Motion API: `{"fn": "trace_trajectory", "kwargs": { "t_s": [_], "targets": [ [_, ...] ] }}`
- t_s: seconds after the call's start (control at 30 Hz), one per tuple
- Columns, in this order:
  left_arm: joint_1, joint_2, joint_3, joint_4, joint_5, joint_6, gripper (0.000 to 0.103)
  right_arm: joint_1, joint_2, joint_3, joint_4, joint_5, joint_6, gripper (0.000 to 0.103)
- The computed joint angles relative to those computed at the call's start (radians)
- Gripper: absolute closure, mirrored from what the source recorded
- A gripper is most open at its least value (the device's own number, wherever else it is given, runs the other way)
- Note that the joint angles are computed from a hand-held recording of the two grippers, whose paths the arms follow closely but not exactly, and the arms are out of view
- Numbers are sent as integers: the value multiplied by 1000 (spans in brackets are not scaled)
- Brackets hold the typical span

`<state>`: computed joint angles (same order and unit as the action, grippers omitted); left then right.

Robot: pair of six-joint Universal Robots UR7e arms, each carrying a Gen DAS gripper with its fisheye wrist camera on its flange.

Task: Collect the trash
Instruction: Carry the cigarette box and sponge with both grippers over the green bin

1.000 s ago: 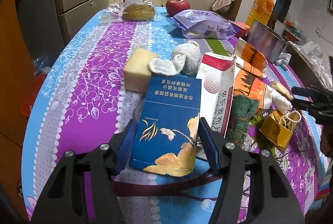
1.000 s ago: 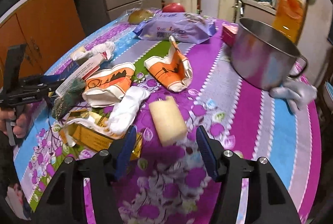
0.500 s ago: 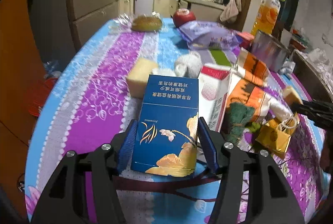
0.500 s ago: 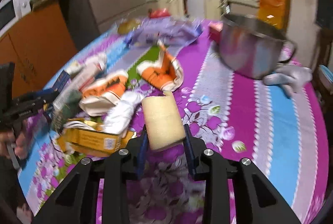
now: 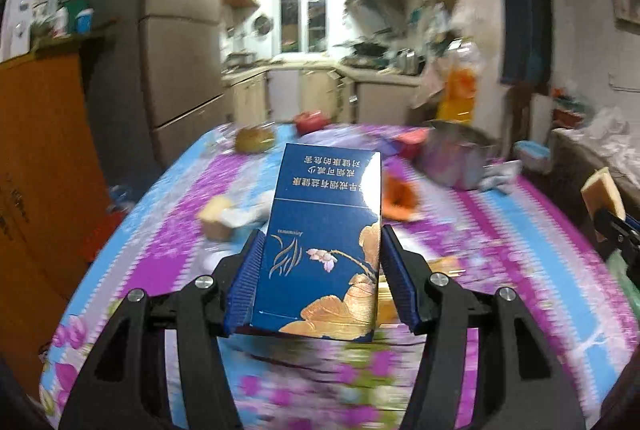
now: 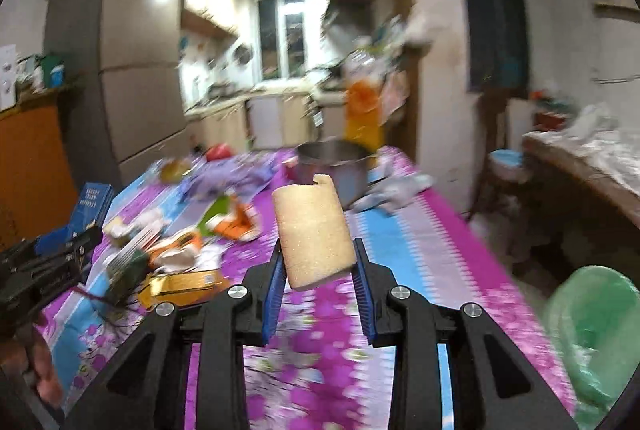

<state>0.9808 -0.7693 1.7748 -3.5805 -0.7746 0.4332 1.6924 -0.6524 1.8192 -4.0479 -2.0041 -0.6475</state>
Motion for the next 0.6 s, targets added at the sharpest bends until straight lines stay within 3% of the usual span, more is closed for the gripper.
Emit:
{"fn": "trace_trajectory", "kwargs": {
  "t_s": [0.3,0.6],
  "targets": [
    [-114,37,39,4,-105,-55,48,-30,-119,182,-300,-74,-48,70],
    [-204,97,51,15,-203,-72,48,-75,-247,343,-474,-88,-77,70]
  ]
}}
